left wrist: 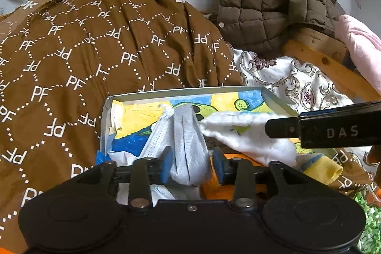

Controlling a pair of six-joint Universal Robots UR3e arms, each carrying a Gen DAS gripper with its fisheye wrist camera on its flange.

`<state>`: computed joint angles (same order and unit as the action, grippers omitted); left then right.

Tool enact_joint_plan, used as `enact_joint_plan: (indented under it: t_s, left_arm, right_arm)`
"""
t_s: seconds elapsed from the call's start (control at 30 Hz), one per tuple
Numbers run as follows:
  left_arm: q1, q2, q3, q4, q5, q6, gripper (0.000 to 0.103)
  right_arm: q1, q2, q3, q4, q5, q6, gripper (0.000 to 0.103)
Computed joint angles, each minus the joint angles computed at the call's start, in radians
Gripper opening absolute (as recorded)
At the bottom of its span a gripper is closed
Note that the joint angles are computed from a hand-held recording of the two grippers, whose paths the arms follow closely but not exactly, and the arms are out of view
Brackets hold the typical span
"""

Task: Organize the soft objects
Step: 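Open both tools to drop the grey mask and baby cloth into the tray, then move both tools back toward the pile of packets and star jar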

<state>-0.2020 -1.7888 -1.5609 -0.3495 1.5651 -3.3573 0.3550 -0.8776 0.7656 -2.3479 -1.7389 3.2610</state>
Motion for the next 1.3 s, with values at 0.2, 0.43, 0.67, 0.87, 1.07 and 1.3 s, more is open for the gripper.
enact_joint_plan:
  t_s: [0.2, 0.43, 0.67, 0.87, 1.07, 1.3]
  left_arm:
    - [0.010, 0.066, -0.040, 0.001, 0.002, -0.046, 0.065]
    - [0.022, 0.169, -0.091, -0.004, 0.014, -0.093, 0.076]
    - [-0.017, 0.293, -0.148, -0.010, 0.089, -0.105, 0.086]
    - [-0.097, 0.420, -0.222, 0.006, 0.193, -0.121, 0.096]
    - [-0.243, 0.513, -0.260, -0.042, 0.348, -0.134, 0.097]
    - [-0.373, 0.596, -0.295, -0.122, 0.441, -0.195, 0.097]
  right_arm:
    - [-0.017, -0.122, 0.140, -0.063, 0.020, 0.016, 0.067]
    - [-0.033, -0.356, 0.438, -0.216, 0.060, 0.013, 0.088]
    - [-0.014, -0.535, 0.589, -0.241, 0.056, 0.026, 0.097]
    - [0.015, -0.715, 0.721, -0.244, 0.056, 0.036, 0.102]
    - [0.089, -0.892, 0.825, -0.156, 0.009, 0.046, 0.102]
    - [0.213, -1.035, 0.895, -0.059, -0.086, 0.065, 0.102]
